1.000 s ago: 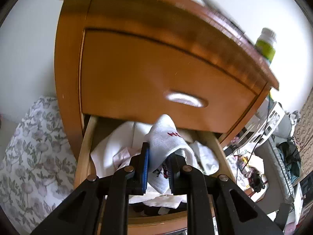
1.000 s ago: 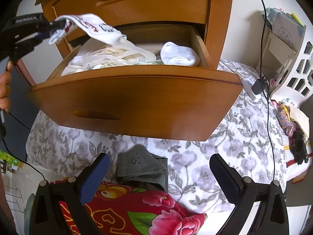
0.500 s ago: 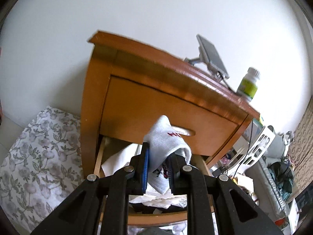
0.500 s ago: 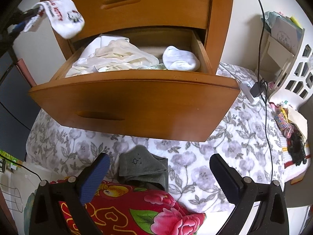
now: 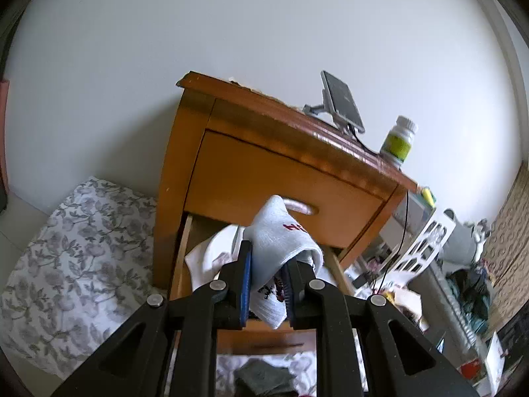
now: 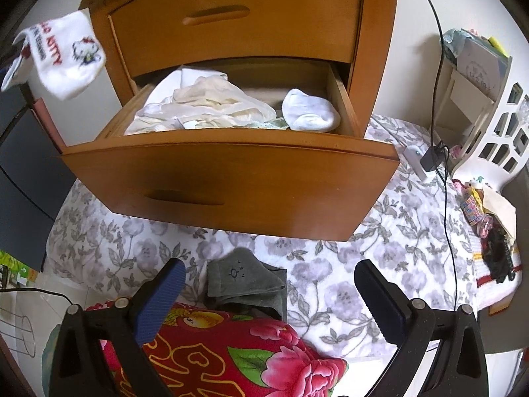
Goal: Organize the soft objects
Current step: 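Lift the Hello Kitty shirt up out of the drawer with the left gripper, then lower the Hello Kitty shirt onto the bedspread beside the grey cloth, open left gripper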
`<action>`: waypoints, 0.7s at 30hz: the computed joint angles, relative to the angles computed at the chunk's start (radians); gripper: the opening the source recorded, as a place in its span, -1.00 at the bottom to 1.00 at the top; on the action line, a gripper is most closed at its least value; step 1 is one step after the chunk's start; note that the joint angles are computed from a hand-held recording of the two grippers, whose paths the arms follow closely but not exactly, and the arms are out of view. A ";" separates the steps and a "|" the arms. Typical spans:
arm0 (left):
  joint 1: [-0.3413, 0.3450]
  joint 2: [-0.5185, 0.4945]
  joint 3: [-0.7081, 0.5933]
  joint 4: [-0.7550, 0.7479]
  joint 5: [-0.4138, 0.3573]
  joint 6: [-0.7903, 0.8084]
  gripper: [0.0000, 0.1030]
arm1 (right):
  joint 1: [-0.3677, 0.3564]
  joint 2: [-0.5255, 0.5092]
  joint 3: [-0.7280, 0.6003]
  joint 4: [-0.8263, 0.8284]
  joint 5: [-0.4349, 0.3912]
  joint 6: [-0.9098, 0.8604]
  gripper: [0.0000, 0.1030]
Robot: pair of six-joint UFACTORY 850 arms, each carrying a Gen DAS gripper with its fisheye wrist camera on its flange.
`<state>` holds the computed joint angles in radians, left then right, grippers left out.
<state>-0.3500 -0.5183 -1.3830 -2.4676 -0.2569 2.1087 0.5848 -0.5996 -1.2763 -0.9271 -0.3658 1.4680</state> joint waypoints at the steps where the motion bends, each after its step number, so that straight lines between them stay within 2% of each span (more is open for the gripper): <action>1: 0.000 0.007 0.010 0.009 0.005 -0.006 -0.66 | 0.002 0.004 0.004 -0.009 0.000 0.009 1.00; 10: -0.007 0.040 0.072 0.321 0.059 -0.288 -0.66 | 0.020 0.032 0.026 -0.070 -0.008 0.073 1.00; 21: -0.021 0.017 0.075 0.839 0.083 -0.800 -0.65 | 0.036 0.064 0.054 -0.122 -0.022 0.135 1.00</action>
